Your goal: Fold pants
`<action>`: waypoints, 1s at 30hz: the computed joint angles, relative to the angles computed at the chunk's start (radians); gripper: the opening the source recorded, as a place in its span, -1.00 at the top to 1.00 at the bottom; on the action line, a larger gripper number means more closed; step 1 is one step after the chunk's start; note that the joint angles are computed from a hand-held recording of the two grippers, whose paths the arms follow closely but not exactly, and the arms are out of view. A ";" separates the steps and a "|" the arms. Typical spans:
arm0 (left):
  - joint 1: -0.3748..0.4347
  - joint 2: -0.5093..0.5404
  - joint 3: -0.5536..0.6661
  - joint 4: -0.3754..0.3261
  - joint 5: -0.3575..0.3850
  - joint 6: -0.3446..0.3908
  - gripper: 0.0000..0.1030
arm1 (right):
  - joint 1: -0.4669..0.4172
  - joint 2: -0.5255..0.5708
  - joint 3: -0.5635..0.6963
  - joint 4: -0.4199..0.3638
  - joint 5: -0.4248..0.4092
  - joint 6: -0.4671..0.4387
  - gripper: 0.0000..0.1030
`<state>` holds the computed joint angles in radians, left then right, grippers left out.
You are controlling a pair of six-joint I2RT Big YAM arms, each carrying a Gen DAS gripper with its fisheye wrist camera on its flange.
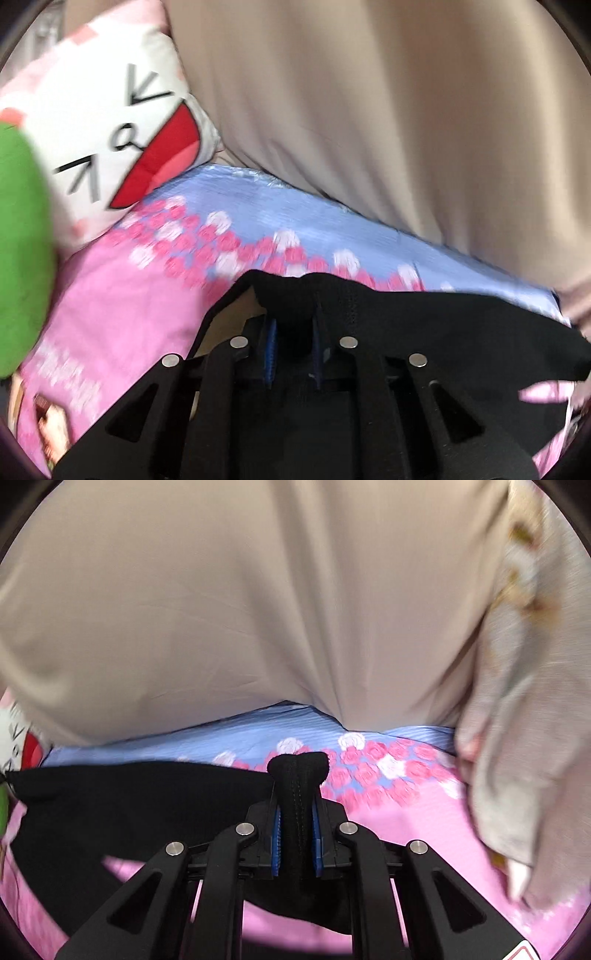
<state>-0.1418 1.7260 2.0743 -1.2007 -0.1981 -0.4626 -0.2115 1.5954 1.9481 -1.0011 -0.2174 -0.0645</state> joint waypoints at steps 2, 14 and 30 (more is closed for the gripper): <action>-0.014 -0.129 -0.165 0.046 -0.007 -0.010 0.72 | -0.019 -0.119 -0.132 0.014 -0.006 -0.043 0.78; -0.135 -0.431 -0.608 0.076 -0.022 -0.288 -0.63 | -0.077 -0.410 -0.583 -0.001 0.223 -0.085 -0.02; -0.059 -0.270 -0.543 0.168 0.152 -0.481 0.93 | 0.051 -0.574 -0.694 0.042 0.176 0.132 -0.27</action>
<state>-0.2012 1.4565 1.5312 -1.0324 -0.0466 -0.9433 -0.1606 1.0218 1.2543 -0.9595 -0.0417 0.0680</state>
